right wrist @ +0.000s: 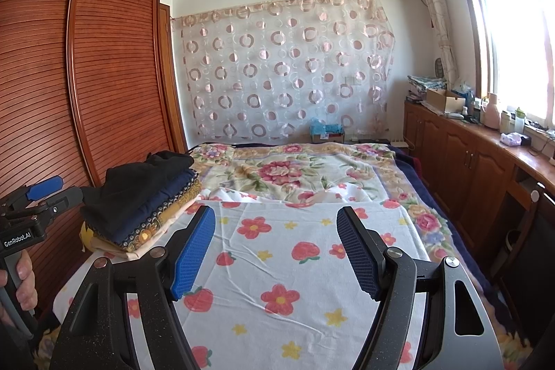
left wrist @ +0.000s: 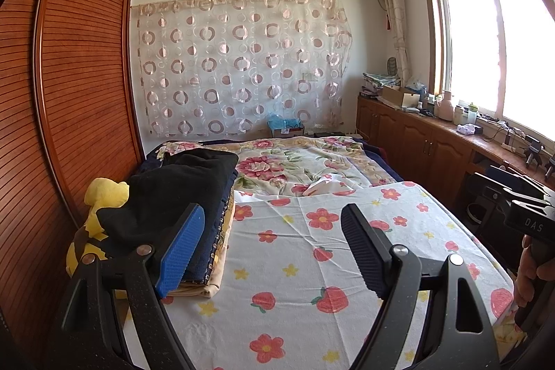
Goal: Fold small clothes
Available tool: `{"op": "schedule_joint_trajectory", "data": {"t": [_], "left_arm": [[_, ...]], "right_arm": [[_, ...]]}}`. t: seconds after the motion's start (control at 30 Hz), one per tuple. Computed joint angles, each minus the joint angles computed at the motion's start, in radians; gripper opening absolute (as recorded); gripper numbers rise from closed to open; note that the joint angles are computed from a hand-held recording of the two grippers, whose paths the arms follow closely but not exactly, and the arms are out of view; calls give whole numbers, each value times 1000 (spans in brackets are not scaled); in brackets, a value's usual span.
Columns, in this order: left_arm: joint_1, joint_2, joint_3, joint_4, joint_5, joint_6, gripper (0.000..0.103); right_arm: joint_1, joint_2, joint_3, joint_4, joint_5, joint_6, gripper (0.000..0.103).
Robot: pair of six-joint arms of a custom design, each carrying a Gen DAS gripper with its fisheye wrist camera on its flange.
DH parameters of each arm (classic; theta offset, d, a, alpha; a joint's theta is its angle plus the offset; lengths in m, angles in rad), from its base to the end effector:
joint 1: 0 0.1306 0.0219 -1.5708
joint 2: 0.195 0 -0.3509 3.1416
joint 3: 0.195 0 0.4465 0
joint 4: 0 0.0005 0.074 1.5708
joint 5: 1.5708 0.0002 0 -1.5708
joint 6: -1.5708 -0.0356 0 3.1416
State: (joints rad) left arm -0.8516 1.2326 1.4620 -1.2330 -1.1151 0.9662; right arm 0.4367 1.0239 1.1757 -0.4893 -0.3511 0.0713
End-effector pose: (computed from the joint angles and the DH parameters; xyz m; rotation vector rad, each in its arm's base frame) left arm 0.3232 -0.3213 0.5037 -0.4609 1.9078 0.2961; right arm 0.3970 0.1983 0.4918 -0.7140 1.7924 0.5804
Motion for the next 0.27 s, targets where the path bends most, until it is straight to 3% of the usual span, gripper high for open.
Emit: {"op": "schedule_joint_trajectory", "data": {"t": [0.27], "left_arm": [[1,1,-2,6,0,-4,82]], "right_arm": [[-4,3,3,-3,-6,5,74]]}}
